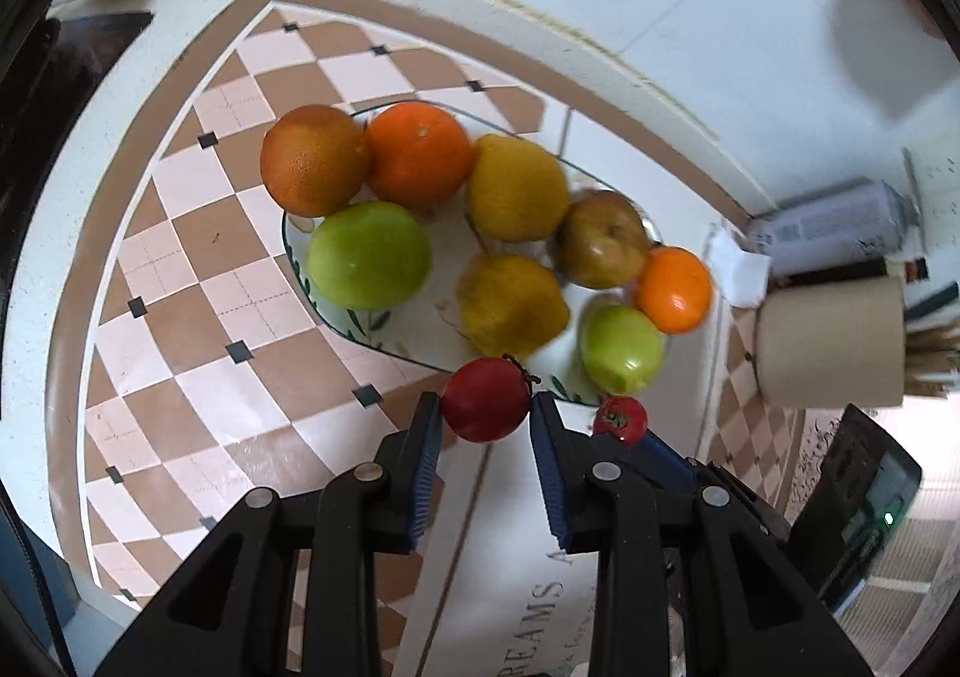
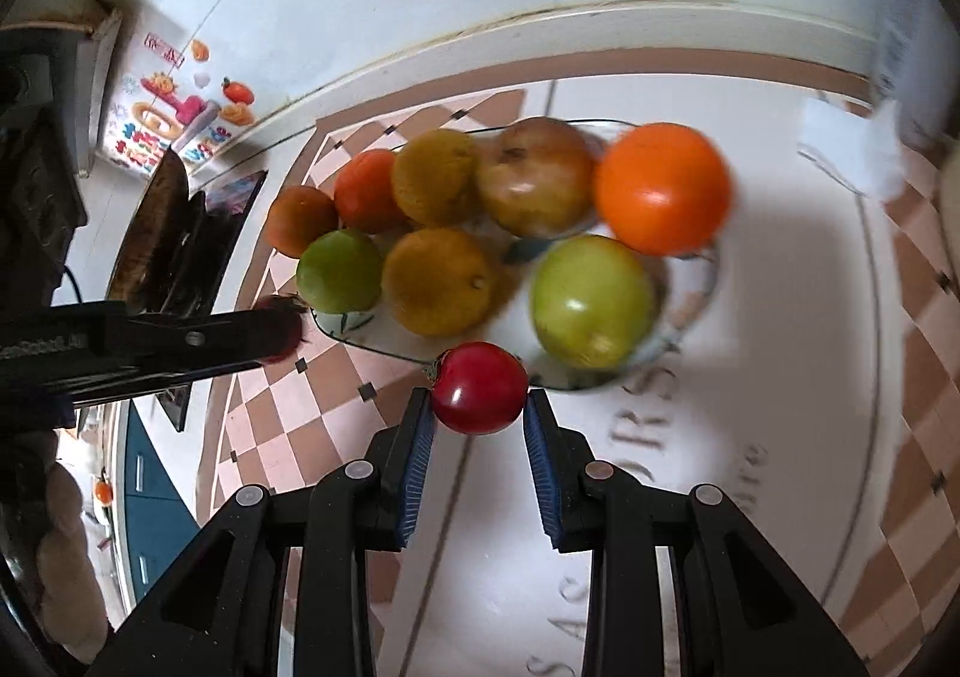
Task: Organize fruits
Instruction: 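Place the cherry tomato on the plate with the right tool while the left places its tomato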
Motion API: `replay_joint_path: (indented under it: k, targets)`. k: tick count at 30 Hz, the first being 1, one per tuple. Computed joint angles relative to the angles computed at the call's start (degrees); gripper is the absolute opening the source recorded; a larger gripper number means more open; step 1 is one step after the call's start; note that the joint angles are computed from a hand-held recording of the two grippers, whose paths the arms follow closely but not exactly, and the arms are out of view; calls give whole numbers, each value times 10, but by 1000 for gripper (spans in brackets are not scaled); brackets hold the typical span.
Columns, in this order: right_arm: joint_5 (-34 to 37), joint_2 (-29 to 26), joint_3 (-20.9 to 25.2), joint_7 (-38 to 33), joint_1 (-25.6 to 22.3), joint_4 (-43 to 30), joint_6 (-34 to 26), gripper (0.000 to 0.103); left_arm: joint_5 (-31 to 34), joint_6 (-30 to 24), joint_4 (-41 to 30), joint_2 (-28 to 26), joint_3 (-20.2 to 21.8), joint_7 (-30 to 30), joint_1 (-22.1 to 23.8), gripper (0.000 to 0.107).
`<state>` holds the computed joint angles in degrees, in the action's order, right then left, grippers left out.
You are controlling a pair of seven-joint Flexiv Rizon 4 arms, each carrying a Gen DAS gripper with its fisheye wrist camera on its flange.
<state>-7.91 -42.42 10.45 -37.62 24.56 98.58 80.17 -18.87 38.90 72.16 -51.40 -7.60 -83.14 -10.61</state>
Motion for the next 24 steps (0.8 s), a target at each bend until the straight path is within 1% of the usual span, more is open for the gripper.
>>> replay_joint_path:
  k: [4, 8, 10, 14, 16, 18, 20, 22, 24]
  targets:
    - [-2, -29, 14, -16, -8, -45, -37, 33, 11, -31, -49, -33, 10, -15, -5, 27]
    - [6, -46, 20, -27, -10, -71, -61, 33, 23, -56, -88, -58, 16, -26, -9, 27]
    - [16, -55, 28, -33, -16, -83, -68, 33, 28, -70, -103, -68, 18, -30, -10, 28]
    - [41, -62, 43, -42, -29, -88, -53, 34, 29, -85, -118, -79, 19, -45, -8, 28]
    - [54, -64, 53, -45, -39, -95, -60, 35, 27, -101, -127, -85, 18, -52, -6, 28]
    - [65, -61, 58, -47, -44, -94, -68, 39, 33, -114, -135, -87, 23, -59, -8, 28]
    - [76, -53, 60, -47, -46, -87, -71, 51, 42, -123, -139, -85, 27, -60, -10, 29]
    - [83, -41, 57, -44, -45, -74, -71, 57, 58, -121, -136, -77, 34, -55, -15, 29]
    - [86, -26, 48, -35, -40, -58, -70, 60, 74, -116, -128, -67, 42, -53, -20, 31]
